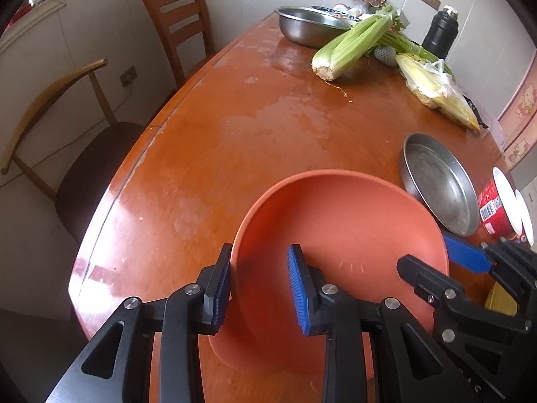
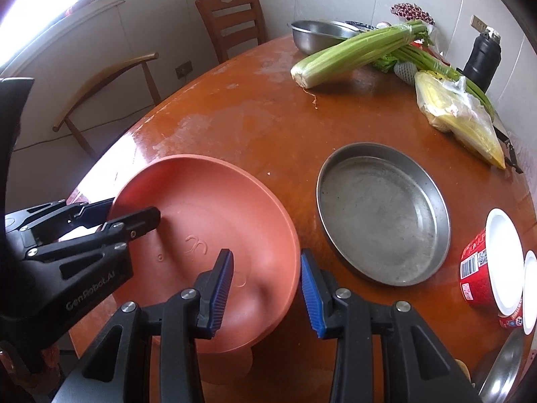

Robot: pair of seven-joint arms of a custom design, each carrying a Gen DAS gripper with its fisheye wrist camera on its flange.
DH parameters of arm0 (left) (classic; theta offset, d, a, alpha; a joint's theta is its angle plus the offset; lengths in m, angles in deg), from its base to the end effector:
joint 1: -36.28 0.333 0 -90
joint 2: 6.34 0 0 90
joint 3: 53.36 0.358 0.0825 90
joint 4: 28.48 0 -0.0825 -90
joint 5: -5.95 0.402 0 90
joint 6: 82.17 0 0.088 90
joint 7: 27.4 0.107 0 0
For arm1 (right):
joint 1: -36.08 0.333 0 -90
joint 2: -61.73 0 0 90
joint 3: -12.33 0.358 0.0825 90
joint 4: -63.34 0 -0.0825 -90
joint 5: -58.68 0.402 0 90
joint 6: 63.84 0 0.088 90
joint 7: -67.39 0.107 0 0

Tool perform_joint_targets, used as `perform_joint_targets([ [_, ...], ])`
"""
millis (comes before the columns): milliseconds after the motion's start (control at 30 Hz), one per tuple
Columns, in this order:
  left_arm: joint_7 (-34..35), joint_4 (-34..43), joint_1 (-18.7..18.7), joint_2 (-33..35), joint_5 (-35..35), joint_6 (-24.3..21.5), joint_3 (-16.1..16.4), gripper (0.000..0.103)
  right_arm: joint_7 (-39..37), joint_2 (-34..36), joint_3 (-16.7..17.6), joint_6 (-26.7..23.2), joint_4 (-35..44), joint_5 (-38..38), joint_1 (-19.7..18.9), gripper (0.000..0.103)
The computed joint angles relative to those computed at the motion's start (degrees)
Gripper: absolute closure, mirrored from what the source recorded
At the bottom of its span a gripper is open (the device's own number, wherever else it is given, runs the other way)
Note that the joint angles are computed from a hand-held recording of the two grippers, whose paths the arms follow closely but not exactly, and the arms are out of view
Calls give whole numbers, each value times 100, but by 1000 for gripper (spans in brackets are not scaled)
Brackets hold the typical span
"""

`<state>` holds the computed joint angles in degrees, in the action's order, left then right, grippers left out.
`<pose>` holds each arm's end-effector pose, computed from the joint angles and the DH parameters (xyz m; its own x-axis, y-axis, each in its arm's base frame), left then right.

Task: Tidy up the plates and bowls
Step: 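Lift the orange plate with the left gripper and carry it aside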

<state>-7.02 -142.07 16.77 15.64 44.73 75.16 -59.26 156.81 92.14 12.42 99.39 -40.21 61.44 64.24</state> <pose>0.5931 -0.3039 0.3341 0.1822 -0.9788 0.0936 -0.8580 -0.2048 -0.4711 0.6426 0.3422 0.3300 0.4511 -0.8920 -0.0305 -0.7853 -0.3804 -0.4884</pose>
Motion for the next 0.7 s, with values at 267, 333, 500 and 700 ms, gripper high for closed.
perform_joint_targets([
  [267, 280, 282, -20, 211, -77, -28, -26, 68, 45, 14, 45, -119, 39, 142, -116, 62],
  [333, 331, 346, -47, 253, -81, -40, -12, 65, 47, 18, 60, -150, 49, 184, -152, 62],
  [500, 407, 520, -117, 361, -55, -123, 32, 62, 47, 47, 93, -202, 81, 268, -215, 62],
  [700, 508, 628, -105, 455, -136, -92, 40, 62, 3, 81, 148, -225, 119, 381, -276, 62],
])
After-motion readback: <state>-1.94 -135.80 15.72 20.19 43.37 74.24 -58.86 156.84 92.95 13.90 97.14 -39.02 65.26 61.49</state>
